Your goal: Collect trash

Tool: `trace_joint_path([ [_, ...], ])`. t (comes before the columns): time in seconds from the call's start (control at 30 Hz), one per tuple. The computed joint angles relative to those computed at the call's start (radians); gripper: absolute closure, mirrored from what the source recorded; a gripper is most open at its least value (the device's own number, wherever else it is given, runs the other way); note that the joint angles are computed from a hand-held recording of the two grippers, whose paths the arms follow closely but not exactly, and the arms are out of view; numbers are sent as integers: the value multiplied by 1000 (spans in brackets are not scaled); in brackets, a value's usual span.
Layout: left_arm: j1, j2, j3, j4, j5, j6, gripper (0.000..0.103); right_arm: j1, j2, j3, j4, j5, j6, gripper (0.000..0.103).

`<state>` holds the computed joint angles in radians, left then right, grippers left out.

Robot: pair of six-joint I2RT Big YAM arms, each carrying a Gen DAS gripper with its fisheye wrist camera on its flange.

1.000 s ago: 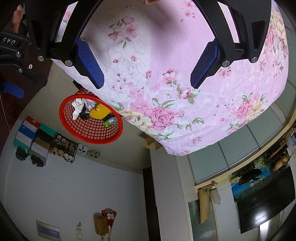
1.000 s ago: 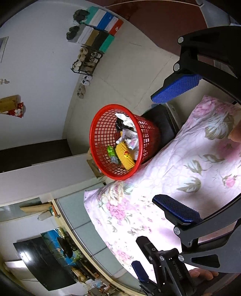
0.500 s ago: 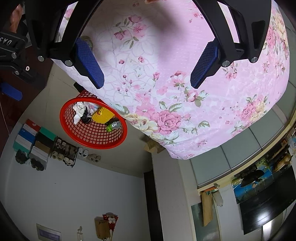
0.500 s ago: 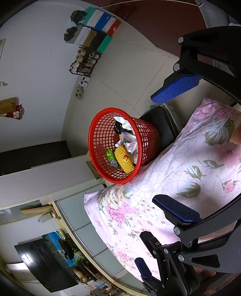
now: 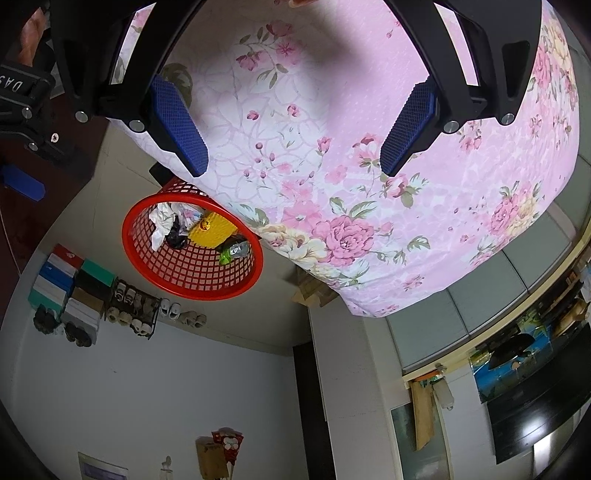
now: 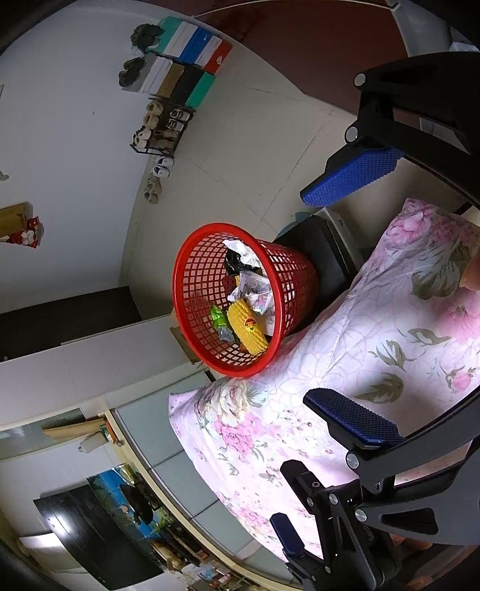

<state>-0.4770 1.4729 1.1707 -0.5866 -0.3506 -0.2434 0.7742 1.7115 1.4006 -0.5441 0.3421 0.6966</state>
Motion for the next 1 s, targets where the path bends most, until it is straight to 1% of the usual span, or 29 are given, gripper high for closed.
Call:
trace_joint_path([
  [0.47, -5, 57, 51, -11, 11, 8, 12, -34, 13, 16, 17, -8, -16, 7],
  [1.0, -5, 105, 94, -19, 26, 25, 12, -51, 29, 29, 9, -28, -15, 7],
])
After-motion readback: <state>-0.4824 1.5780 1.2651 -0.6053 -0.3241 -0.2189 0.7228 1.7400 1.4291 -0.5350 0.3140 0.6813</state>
